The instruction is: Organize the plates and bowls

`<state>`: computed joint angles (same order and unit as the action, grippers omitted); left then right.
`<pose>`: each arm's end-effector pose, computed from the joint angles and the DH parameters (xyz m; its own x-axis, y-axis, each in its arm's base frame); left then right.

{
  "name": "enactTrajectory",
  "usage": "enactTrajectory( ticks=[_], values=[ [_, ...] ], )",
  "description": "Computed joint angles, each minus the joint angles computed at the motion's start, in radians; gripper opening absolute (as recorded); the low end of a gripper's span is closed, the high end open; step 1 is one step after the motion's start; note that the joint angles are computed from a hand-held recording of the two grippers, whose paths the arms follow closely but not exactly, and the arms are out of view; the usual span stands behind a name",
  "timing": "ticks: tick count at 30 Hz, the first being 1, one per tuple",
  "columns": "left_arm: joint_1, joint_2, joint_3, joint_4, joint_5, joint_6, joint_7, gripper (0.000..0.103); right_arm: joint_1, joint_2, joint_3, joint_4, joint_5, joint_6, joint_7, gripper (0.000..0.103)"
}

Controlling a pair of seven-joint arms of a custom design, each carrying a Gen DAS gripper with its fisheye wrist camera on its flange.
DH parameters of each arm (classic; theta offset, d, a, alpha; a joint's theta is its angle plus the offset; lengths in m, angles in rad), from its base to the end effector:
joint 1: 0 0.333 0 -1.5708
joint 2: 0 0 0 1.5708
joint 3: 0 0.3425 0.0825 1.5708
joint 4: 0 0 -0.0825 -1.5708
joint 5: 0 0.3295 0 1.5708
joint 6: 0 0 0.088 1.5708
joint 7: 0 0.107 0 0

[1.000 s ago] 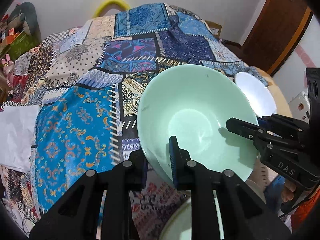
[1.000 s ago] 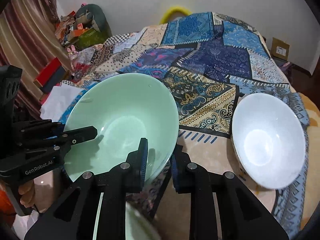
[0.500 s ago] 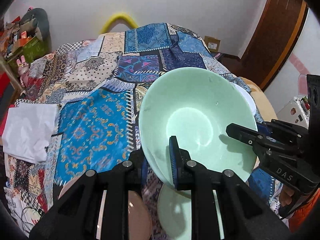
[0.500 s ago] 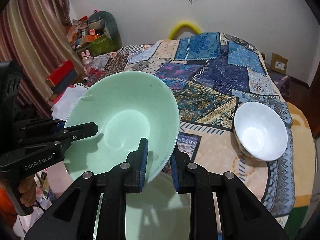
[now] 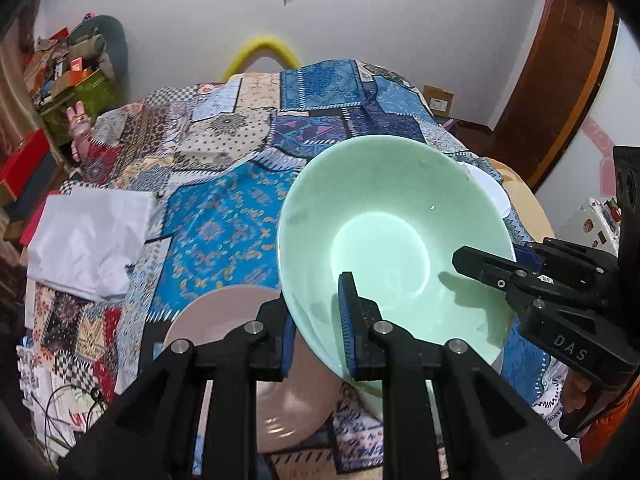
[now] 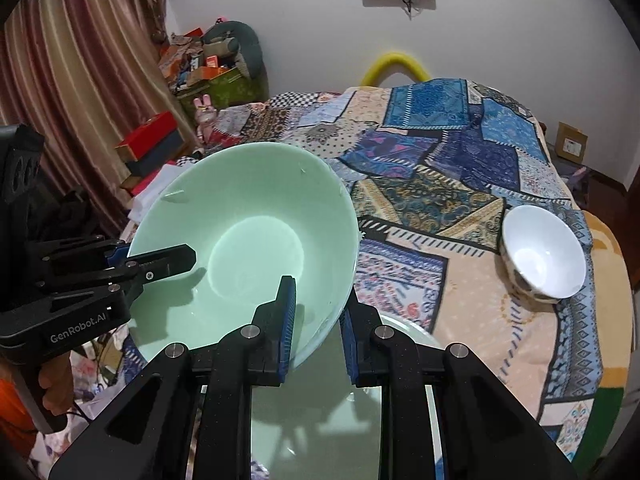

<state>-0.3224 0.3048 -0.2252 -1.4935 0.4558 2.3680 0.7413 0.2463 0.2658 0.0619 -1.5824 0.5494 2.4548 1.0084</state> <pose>0.5714 -0.3134 0.6033 0.0388 -0.9925 0.1158 -0.7894 -0.1014 -0.6055 0.6137 0.1894 0.5934 0.5679 -0.7998 -0.1943 -0.6792 -0.3220 -0.6596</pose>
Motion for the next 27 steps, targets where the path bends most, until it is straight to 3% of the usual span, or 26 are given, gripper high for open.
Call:
enactTrajectory(
  ticks=[13, 27],
  values=[
    [0.058, -0.16, 0.003, -0.267, -0.015, 0.085, -0.088, 0.019, 0.049, -0.029, 0.027, -0.075, 0.024, 0.024, -0.014, 0.019],
    [0.112, -0.185, 0.008, -0.415, -0.092, 0.135, -0.089, 0.019, 0.088, 0.052, 0.036, -0.047, -0.002, -0.053, 0.015, 0.019]
  ],
)
